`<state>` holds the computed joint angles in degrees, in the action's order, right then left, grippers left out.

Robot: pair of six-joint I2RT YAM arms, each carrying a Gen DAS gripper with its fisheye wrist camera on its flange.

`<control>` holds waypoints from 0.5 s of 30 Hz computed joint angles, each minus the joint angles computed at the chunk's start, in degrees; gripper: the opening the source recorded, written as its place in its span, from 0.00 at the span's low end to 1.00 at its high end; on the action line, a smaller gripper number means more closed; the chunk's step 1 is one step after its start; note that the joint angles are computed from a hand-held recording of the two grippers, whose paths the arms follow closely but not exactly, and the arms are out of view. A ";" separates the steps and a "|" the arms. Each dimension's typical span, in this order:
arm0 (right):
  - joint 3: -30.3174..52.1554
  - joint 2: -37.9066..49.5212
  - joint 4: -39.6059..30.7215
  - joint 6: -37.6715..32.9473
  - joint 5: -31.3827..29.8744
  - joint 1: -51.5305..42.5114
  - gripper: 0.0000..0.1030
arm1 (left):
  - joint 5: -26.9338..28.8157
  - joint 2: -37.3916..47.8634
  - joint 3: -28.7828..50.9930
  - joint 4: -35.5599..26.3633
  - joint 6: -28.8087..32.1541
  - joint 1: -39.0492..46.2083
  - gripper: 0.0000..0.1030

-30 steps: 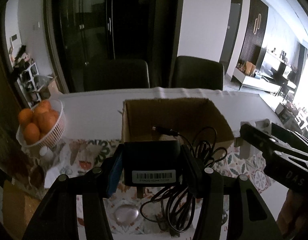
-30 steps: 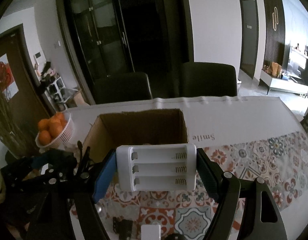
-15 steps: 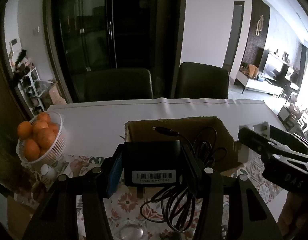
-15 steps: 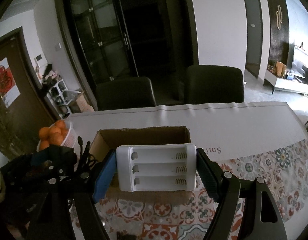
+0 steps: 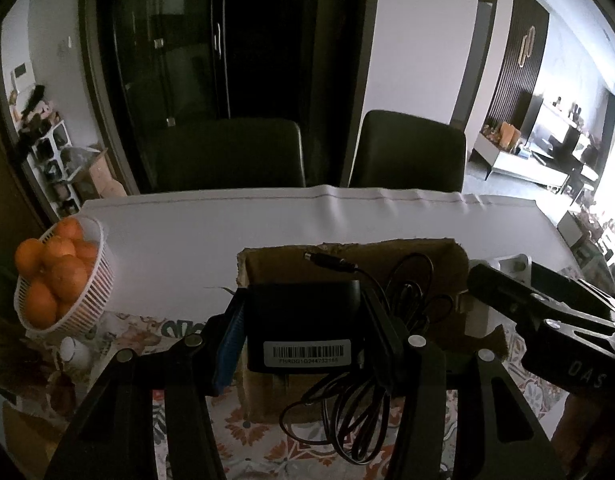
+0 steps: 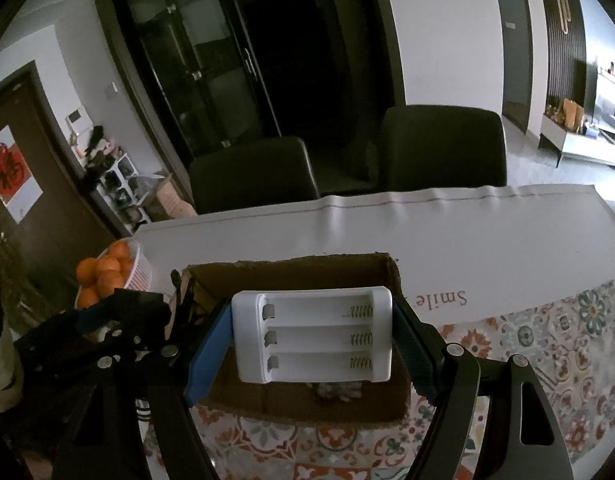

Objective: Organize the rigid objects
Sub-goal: 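Carry the black adapter with the left tool while the right tool carries the charger over the box, then open the left gripper to drop the adapter into the box while the right gripper releases the charger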

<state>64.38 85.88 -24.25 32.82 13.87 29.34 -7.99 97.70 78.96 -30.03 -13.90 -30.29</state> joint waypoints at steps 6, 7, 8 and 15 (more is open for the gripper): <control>0.57 2.52 1.00 0.08 -1.53 -1.41 0.75 | -0.28 2.27 0.85 1.39 0.05 0.13 0.52; 0.53 2.82 1.26 0.14 -2.02 -1.65 0.75 | -0.36 2.38 1.01 1.34 0.29 0.08 0.52; 0.42 3.02 1.55 0.15 -2.72 -1.93 0.75 | -0.69 2.51 1.19 1.09 0.48 -0.07 0.52; 0.90 3.96 0.32 0.60 -2.25 -1.82 0.76 | -2.67 0.65 -1.62 1.82 -0.25 -0.54 0.52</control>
<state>65.28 89.85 -23.93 33.42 11.63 27.52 -10.66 98.35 77.34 -28.21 -14.16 -30.84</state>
